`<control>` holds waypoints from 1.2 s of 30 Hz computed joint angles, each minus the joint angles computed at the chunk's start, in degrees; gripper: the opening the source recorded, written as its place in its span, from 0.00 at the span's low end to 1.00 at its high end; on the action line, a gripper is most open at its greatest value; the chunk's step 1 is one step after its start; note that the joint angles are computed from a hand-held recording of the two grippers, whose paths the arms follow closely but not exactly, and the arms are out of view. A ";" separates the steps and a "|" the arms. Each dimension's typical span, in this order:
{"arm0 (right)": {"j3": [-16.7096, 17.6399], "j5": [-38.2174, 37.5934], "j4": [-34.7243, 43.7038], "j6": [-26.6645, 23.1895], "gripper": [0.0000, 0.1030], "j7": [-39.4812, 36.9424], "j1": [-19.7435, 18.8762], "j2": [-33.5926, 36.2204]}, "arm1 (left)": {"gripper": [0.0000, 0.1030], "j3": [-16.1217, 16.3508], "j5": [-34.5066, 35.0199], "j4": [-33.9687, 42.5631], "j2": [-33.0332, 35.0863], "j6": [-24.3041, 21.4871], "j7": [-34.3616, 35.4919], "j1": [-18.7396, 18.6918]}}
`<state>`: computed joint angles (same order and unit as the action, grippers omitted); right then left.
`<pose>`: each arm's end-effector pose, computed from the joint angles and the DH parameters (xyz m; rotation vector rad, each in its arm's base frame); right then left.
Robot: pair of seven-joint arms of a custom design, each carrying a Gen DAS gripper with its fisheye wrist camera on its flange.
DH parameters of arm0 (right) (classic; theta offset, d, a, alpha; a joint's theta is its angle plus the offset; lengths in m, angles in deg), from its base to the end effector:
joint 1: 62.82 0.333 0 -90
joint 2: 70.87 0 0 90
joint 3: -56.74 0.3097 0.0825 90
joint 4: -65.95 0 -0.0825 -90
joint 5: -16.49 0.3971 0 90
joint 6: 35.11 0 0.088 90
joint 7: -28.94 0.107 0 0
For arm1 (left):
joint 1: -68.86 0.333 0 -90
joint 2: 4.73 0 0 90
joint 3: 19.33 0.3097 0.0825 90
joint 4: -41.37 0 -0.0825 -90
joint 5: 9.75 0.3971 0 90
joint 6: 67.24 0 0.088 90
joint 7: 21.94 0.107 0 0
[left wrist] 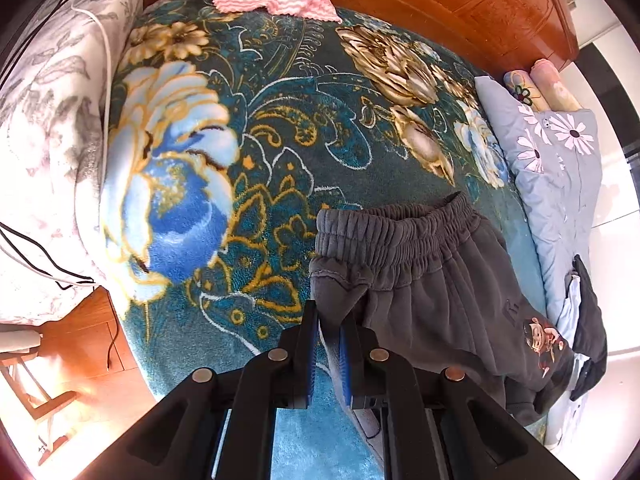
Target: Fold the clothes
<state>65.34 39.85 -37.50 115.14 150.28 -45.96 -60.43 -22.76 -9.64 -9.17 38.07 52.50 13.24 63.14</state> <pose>0.6088 0.2727 0.5025 -1.3467 2.0398 0.1791 0.7912 -0.1073 0.5073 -2.7843 1.0940 -0.6972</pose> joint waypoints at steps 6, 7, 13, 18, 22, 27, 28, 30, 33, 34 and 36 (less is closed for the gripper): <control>4.77 24.95 -0.99 13.99 0.59 -0.52 -2.49 4.07 | 0.11 -0.21 -0.10 -1.52 -1.15 0.58 0.66 0.12; 5.39 26.60 -0.77 15.65 0.59 -0.19 -2.60 4.63 | 0.11 -0.22 -0.12 -1.89 -1.41 0.77 0.80 0.11; 8.69 32.77 2.18 22.53 0.61 1.63 -3.94 8.34 | 0.12 -0.06 0.28 -0.28 -0.56 -0.68 0.99 -0.32; 5.46 22.47 5.00 21.86 0.65 12.19 -1.96 11.44 | 0.12 -0.10 0.32 0.70 -0.04 -1.27 1.12 -0.32; 1.10 13.81 4.84 21.29 0.65 24.20 1.01 11.95 | 0.11 0.20 0.71 0.42 -0.19 -0.95 0.42 -0.53; -4.00 1.16 6.21 14.91 0.40 35.18 3.48 11.34 | 0.10 0.83 1.75 2.67 1.03 -1.46 -1.21 -0.85; -4.28 -1.55 7.42 12.77 0.37 35.44 3.33 11.48 | 0.10 0.97 2.03 2.99 1.16 -1.24 -1.44 -0.87; -4.25 -6.67 10.09 9.55 0.29 34.50 2.75 11.87 | 0.10 1.20 2.71 4.39 1.76 -1.04 -1.41 -0.91; -4.19 -14.67 13.20 8.57 0.25 32.14 2.46 11.81 | 0.10 1.48 3.96 8.62 3.58 -2.12 -0.08 -0.97; -5.01 -18.71 14.02 8.63 0.25 31.50 3.19 11.49 | 0.10 1.55 4.38 9.14 3.67 -1.96 0.57 -0.96; -6.57 -27.38 15.96 7.39 0.24 29.14 4.88 11.10 | 0.10 1.69 5.14 9.86 3.80 -1.76 1.85 -0.97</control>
